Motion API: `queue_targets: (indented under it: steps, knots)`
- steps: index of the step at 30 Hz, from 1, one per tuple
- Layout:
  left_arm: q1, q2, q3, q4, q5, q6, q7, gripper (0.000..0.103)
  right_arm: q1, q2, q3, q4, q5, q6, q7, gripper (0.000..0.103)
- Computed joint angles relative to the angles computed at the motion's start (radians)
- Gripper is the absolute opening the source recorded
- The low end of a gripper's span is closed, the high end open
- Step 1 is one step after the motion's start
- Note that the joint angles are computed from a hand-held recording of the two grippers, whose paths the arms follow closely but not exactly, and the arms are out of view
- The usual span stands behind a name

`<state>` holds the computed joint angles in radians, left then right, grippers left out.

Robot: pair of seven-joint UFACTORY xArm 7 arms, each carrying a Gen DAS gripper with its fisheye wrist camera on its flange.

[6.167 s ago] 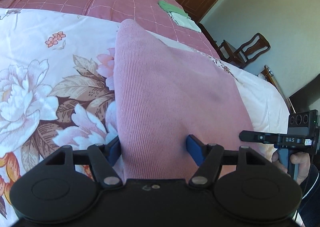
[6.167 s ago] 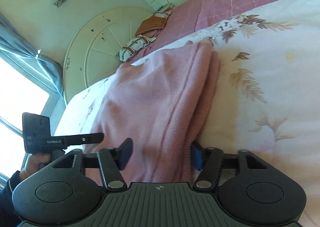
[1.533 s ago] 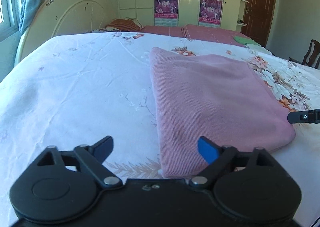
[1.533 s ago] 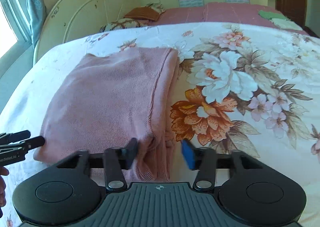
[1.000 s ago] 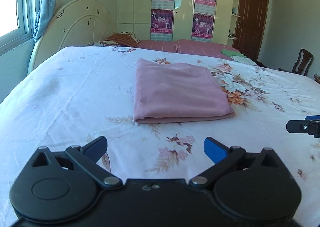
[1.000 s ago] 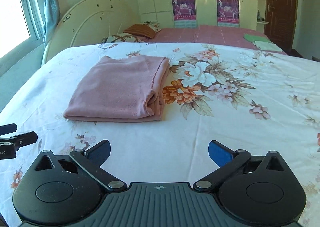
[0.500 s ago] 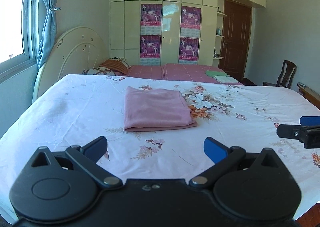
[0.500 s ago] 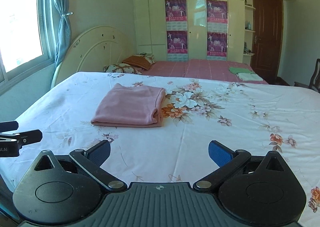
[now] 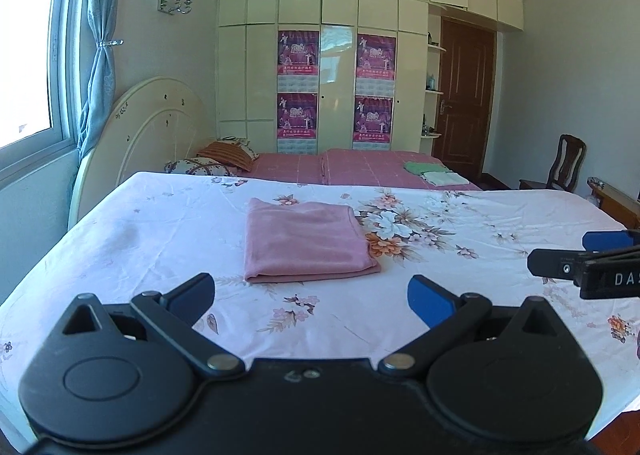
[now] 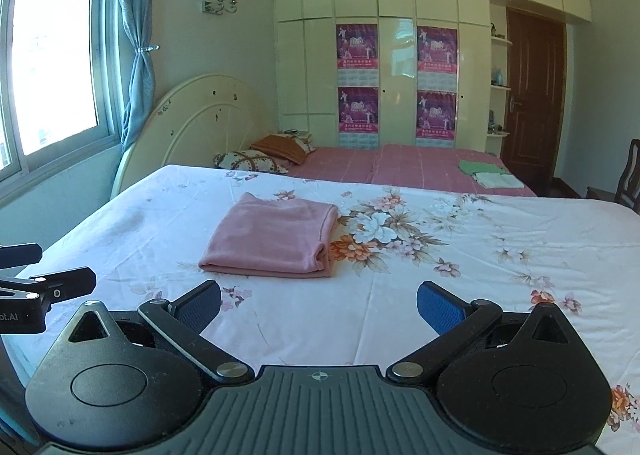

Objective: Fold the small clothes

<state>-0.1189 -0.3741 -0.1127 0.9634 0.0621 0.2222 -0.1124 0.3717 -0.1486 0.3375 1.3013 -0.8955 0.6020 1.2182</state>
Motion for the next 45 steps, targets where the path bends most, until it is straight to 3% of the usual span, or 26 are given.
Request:
queue_targets:
  steps: [45]
  knots:
    - [0.001, -0.018, -0.009, -0.008, 0.020, -0.023, -0.004, 0.103, -0.072, -0.077, 0.034, -0.078, 0.059, -0.047, -0.023, 0.103]
